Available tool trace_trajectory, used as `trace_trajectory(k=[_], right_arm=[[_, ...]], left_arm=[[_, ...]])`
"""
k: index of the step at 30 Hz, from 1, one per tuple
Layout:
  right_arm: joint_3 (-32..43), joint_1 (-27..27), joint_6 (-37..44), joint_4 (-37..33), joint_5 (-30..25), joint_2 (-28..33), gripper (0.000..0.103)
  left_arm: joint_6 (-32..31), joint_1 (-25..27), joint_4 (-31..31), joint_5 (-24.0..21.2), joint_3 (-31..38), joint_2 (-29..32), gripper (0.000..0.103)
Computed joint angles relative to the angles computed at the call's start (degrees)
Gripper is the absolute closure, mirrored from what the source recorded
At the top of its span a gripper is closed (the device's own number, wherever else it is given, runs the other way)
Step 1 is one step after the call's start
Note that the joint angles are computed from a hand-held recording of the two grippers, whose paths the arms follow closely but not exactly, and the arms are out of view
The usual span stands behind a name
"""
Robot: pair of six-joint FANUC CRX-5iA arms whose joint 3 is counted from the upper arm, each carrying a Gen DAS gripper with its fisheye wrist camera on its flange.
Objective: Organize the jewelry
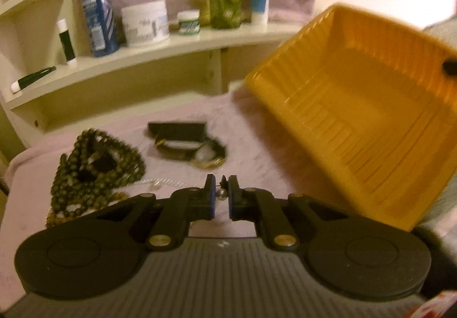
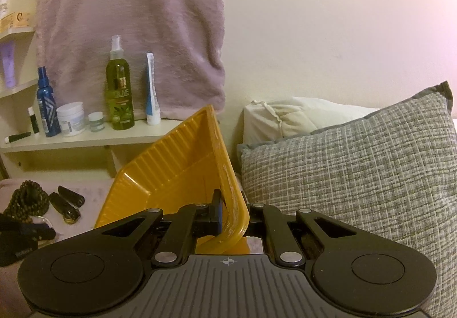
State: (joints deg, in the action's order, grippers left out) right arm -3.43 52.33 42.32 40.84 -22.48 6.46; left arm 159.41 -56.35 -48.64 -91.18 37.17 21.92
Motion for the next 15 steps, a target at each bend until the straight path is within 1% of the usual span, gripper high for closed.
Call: trace_trajectory(k=[3,8,12,15], right_arm=[[-0.4,0.1,-0.3,0.5,0.5,-0.3,0.095],[-0.2,0.2,1.0,-0.7,0.5,-0.4,0.095],[0.1,0.2,1.8,-1.4,0.5,-0.2,0.095],[0.1,0.1,1.8,-1.3,0.5,-0.2,0.095]], left_arm=[[0.7,-0.4,-0.7,3.5,1.1,-0.2,0.096],[-0.4,-0.5,-0.3,9.9,3.6,1.1,0.096],[-2.7,0.2,1.7,12.3,5.7,2.9,0.096],[-3.6,0.2,2.1,13.1,6.3,3.6,0.095]])
